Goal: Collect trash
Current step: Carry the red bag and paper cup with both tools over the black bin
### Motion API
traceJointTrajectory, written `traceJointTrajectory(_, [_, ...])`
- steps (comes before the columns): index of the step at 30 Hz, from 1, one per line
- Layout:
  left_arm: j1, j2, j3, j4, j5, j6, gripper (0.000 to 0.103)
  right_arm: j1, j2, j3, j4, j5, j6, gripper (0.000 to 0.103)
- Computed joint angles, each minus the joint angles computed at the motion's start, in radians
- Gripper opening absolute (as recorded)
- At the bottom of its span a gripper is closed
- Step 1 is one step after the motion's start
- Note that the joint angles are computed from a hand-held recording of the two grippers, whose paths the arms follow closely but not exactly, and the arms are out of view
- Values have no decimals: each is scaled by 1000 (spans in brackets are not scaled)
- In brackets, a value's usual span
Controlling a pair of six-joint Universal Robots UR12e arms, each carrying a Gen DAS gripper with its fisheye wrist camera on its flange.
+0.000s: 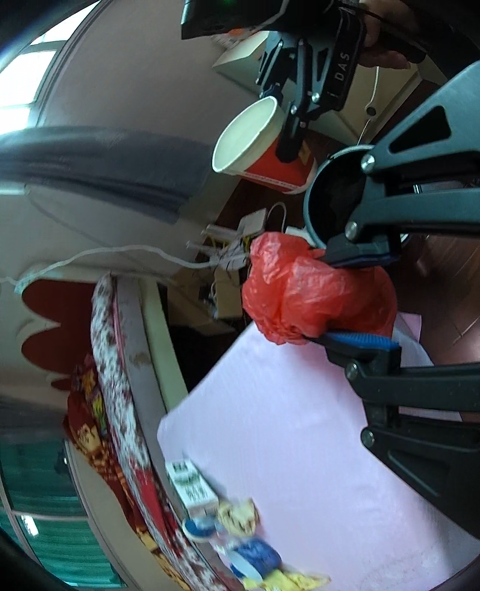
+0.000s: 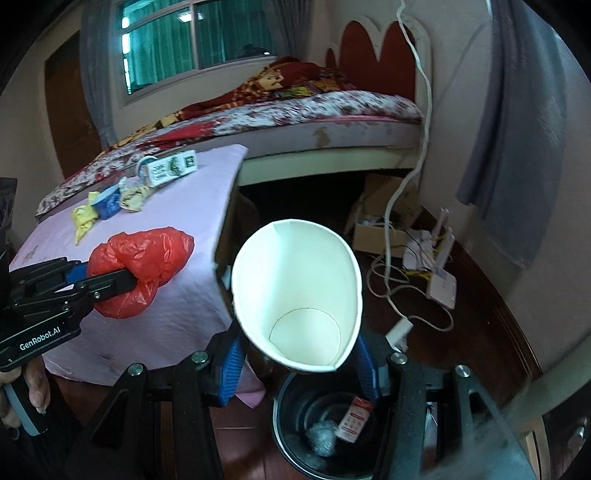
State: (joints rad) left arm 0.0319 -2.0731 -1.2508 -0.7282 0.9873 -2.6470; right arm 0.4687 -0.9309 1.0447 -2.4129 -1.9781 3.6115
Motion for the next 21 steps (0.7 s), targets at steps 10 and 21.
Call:
traceJointTrajectory(10, [-43,9,-18,-114,-48,135,30,-18,-85,153,18,-15,78,54])
traceJointTrajectory(21, [-79,-35,28,-280,-40,207,30,-41,-117,250,15,54,93,55])
